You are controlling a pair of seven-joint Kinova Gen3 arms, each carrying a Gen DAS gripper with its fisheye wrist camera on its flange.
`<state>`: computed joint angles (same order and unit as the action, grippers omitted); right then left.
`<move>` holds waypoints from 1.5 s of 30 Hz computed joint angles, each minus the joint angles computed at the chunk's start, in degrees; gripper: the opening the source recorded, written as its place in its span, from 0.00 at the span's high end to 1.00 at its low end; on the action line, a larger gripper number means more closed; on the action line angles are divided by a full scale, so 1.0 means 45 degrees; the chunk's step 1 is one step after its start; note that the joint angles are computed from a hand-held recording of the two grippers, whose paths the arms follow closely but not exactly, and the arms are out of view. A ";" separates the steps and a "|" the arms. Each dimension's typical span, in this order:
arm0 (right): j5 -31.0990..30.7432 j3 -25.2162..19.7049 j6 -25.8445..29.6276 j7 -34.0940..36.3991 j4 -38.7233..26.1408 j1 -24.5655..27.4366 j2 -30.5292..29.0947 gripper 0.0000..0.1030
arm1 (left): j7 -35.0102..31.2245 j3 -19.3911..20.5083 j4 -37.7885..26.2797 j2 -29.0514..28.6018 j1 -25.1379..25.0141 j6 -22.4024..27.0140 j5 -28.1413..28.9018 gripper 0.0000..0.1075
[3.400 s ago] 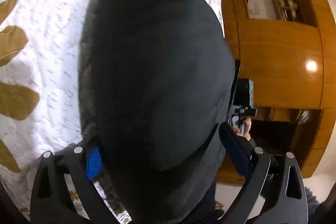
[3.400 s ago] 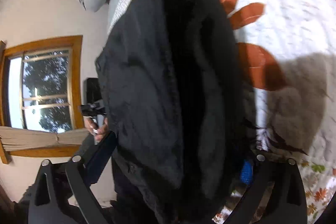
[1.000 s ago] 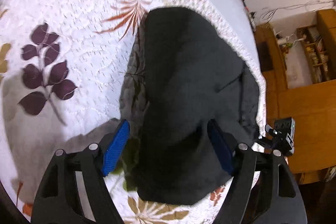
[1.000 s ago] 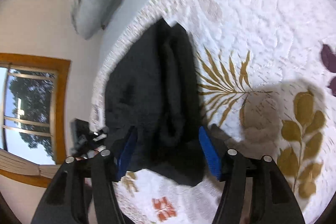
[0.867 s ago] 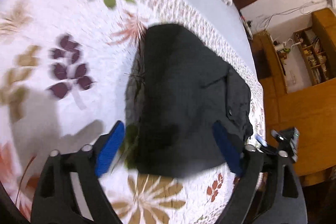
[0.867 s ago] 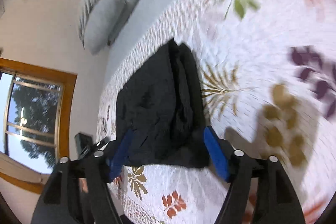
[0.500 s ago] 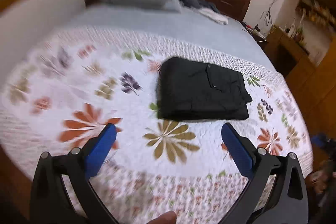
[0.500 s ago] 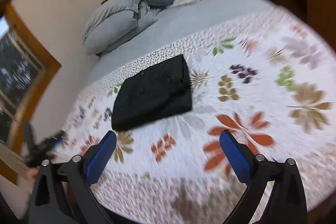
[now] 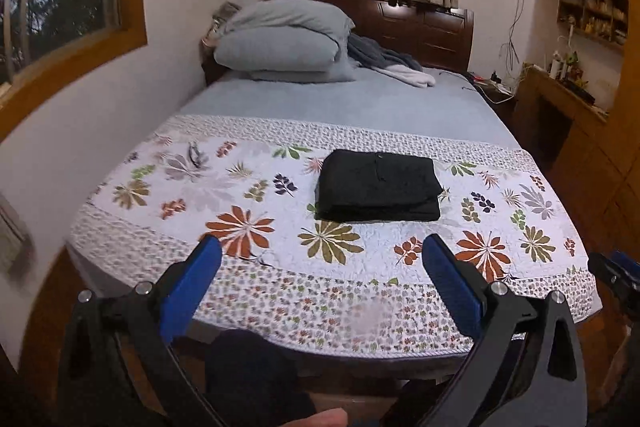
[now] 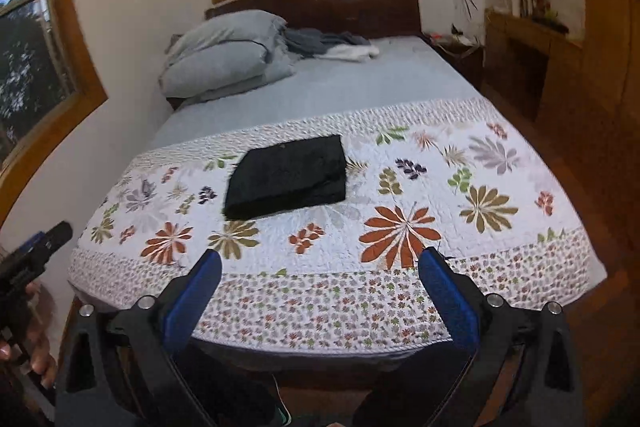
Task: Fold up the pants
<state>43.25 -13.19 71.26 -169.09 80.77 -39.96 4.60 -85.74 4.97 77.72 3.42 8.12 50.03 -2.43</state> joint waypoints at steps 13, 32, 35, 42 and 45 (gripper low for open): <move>0.0404 -0.0365 0.2025 0.1820 -0.2892 -0.1967 0.0668 0.04 | -0.0341 -0.0004 -0.0852 -0.1510 -0.0153 0.2918 0.1033 0.07; -0.0252 0.0544 0.1763 0.2489 -0.3529 -0.2214 0.1222 0.04 | 0.0702 0.0298 -0.1070 -0.0764 0.0075 0.2728 -0.0255 0.07; -0.0248 0.0577 0.1868 0.2628 -0.3638 -0.2206 0.1332 0.04 | 0.0817 0.0334 -0.1083 -0.0622 0.0210 0.2763 -0.0494 0.07; -0.0398 0.0749 0.1712 0.2920 -0.3736 -0.2065 0.1452 0.04 | 0.0815 0.0270 -0.1395 -0.0272 0.0358 0.2885 -0.0549 0.07; -0.0532 0.0833 0.1555 0.3077 -0.3770 -0.1923 0.1505 0.04 | 0.0804 0.0238 -0.1562 -0.0120 0.0392 0.2933 -0.0548 0.07</move>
<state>40.86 -9.45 78.26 -155.24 63.80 -48.61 11.38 -82.12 6.05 70.69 2.88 9.88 63.22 -4.90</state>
